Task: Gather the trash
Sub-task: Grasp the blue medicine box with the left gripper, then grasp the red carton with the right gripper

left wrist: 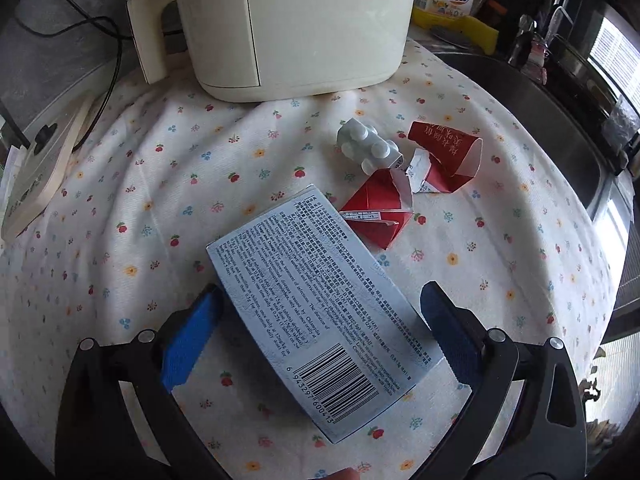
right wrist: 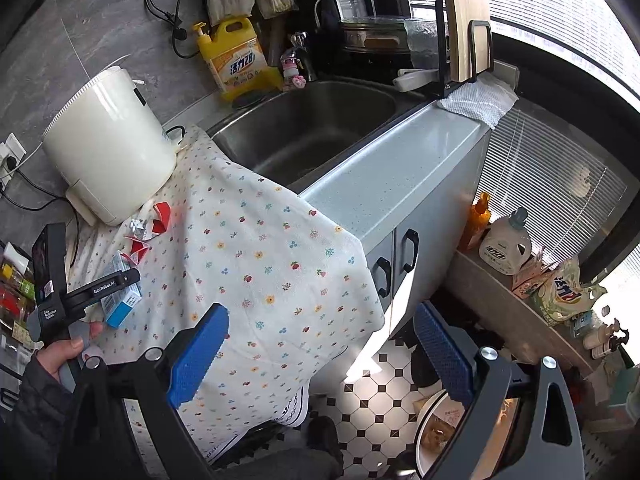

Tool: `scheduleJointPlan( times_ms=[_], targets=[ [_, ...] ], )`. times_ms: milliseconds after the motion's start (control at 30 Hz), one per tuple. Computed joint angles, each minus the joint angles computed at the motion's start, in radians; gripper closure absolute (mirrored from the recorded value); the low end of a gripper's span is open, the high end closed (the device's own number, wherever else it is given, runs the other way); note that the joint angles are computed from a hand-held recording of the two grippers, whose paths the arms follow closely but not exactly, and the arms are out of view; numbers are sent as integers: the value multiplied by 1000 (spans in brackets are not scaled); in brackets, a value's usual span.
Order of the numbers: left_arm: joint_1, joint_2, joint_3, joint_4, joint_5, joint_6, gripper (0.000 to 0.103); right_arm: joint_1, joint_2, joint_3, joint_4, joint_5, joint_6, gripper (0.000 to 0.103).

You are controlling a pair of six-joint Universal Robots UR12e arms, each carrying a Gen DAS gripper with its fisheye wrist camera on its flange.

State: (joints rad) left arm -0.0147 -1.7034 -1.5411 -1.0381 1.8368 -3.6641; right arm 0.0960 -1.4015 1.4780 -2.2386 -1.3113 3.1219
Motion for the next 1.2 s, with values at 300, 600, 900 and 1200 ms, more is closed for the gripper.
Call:
scheduleJointPlan(
  times_ms=[300,600,900,1200],
  targets=[
    [42,81,-82,-19,2,-59,5,50,61,-67,47,67,-82,11],
    [89,158,-173,71,-79,-53,31,110,126,-144,103,137,-177,11],
    [117,161,-186,125,-150,-4,30,151,170,-204,130,166,-219,11],
    [126,137,-174,154,-176,70,33,172,203,-250,147,159,-226,12]
  ],
)
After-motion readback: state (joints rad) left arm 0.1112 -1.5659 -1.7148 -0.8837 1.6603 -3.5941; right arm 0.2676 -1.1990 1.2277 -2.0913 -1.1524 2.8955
